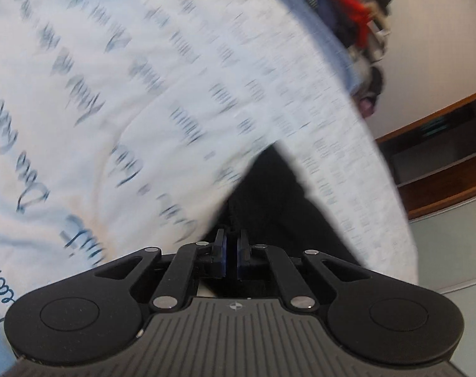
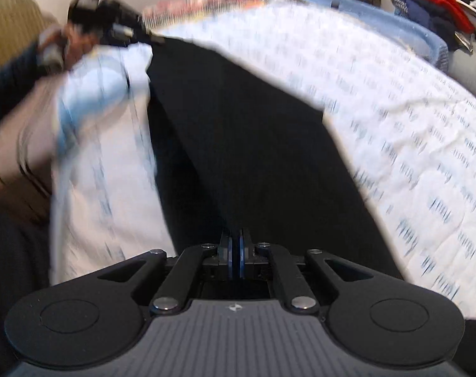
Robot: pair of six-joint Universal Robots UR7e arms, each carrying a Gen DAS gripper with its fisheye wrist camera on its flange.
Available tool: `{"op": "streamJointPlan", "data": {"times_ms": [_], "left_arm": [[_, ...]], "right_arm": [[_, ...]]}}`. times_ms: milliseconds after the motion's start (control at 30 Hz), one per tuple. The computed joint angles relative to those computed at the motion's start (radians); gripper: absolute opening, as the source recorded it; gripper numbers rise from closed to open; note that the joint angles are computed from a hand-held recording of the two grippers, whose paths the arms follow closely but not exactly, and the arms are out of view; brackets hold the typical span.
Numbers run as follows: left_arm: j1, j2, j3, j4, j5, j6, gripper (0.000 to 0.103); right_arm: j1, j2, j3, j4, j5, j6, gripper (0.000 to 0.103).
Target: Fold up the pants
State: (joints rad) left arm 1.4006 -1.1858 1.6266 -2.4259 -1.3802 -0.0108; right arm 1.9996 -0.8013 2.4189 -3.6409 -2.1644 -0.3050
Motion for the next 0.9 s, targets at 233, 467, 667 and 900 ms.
{"op": "streamJointPlan", "data": {"times_ms": [233,467,667,900], "left_arm": [[0.006,-0.023,-0.024,0.045,0.004,-0.016,0.019],[-0.062,-0.125,0.087,-0.032,0.029,0.086,0.027],[-0.164,-0.208,0.270,-0.141,-0.036,0.280,0.044],[-0.240,-0.154,0.375,-0.124,-0.098,0.349,0.049]], "right_arm": [[0.009,0.065,-0.018,-0.065,-0.026,0.006,0.009],[0.007,0.060,0.032,-0.173,0.006,0.097,0.010],[0.060,0.022,0.108,-0.266,-0.035,0.210,0.082],[-0.067,-0.188,0.272,-0.557,-0.145,0.389,0.082]]}}
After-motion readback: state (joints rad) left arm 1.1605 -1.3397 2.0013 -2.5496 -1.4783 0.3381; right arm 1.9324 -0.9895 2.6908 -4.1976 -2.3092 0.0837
